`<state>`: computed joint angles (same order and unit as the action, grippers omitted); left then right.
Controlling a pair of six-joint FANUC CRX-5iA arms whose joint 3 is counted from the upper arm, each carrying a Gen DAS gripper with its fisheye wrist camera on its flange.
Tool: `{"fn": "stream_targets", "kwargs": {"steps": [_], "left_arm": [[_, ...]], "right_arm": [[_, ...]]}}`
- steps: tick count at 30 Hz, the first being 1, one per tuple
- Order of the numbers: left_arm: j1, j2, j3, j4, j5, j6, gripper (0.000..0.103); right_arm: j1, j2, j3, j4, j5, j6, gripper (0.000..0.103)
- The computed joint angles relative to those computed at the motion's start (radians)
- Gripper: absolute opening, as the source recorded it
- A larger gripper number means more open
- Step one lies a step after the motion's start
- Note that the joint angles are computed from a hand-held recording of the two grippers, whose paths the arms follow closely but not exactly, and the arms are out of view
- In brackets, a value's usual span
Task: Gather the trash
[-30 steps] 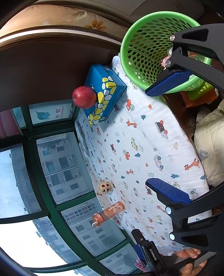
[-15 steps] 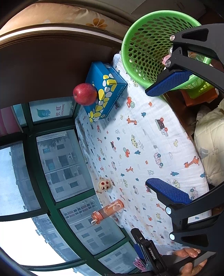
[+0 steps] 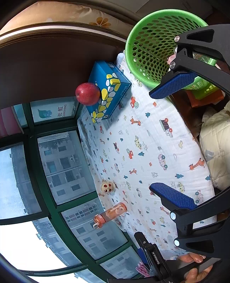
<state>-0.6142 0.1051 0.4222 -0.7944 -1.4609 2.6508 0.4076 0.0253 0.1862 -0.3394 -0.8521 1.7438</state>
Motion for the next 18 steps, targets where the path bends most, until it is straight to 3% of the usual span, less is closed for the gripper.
{"fn": "stream_targets", "kwargs": {"steps": [18], "left_arm": [[0.002,-0.001,-0.001,0.002,-0.009,0.009,0.098]], "right_arm": [[0.002,0.001,0.0,-0.004,-0.004,0.003,0.092]]}}
